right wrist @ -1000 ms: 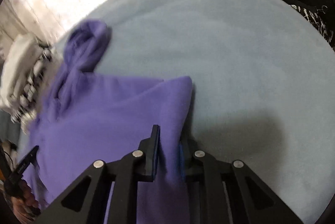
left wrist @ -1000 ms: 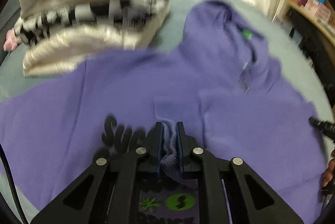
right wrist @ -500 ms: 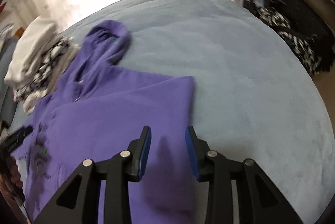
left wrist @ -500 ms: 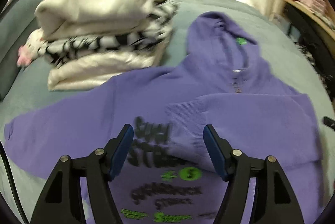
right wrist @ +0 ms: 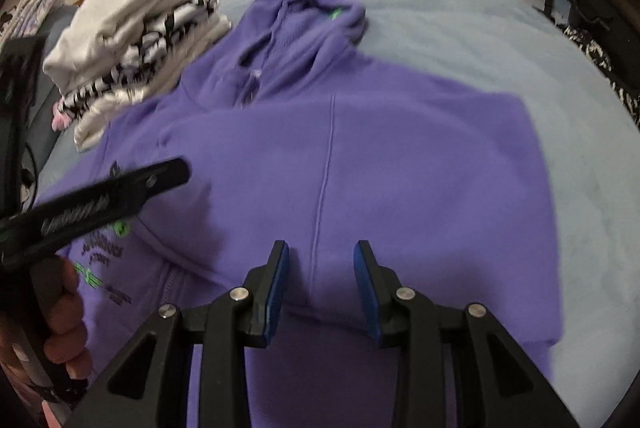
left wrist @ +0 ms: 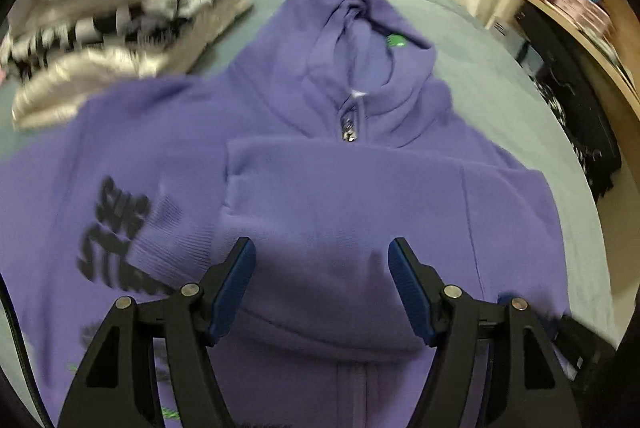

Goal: Fold large clothes
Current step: 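Open both grippers and lift them off the folded sleeve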

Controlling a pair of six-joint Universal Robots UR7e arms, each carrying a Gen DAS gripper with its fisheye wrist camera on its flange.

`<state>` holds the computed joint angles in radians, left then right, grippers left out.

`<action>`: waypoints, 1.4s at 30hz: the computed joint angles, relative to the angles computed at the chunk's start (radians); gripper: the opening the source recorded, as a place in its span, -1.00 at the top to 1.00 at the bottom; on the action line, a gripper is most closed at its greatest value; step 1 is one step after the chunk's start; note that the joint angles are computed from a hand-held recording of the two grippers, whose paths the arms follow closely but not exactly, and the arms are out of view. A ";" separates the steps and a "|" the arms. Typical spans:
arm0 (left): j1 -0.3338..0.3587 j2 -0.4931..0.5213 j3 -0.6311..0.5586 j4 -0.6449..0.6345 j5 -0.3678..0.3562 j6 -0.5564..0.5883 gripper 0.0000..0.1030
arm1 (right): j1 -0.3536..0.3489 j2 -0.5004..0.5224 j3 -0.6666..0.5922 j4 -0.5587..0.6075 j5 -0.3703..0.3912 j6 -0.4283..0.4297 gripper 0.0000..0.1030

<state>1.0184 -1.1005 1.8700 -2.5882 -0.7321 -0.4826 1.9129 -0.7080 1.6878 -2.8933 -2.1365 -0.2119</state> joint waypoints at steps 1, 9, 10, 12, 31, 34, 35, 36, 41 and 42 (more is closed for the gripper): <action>0.004 0.006 0.004 -0.007 0.008 -0.006 -0.31 | -0.006 -0.002 0.009 -0.002 0.004 -0.005 0.34; 0.010 0.005 0.024 -0.019 0.032 0.114 -0.02 | -0.031 -0.040 0.084 -0.208 -0.167 -0.139 0.30; 0.015 -0.004 0.025 -0.020 0.017 0.117 0.03 | -0.049 -0.067 0.104 -0.208 -0.163 -0.125 0.38; 0.022 -0.016 0.026 -0.020 0.010 0.121 0.14 | -0.077 -0.114 0.123 -0.164 -0.107 -0.086 0.68; -0.062 -0.097 0.100 0.038 0.077 0.067 -0.06 | -0.032 -0.167 0.182 -0.168 -0.151 0.049 0.52; -0.081 -0.122 0.121 0.061 0.086 0.036 -0.06 | -0.026 -0.179 0.197 -0.159 -0.146 0.072 0.52; -0.086 -0.127 0.128 0.065 0.092 0.029 -0.06 | -0.025 -0.181 0.201 -0.158 -0.144 0.079 0.52; -0.091 -0.131 0.133 0.071 0.096 0.022 -0.06 | -0.024 -0.183 0.206 -0.158 -0.145 0.086 0.52; -0.106 -0.135 0.146 0.129 0.114 -0.037 -0.06 | -0.025 -0.199 0.234 -0.151 -0.135 0.130 0.52; -0.106 -0.135 0.146 0.148 0.118 -0.056 -0.06 | -0.024 -0.200 0.239 -0.154 -0.135 0.132 0.52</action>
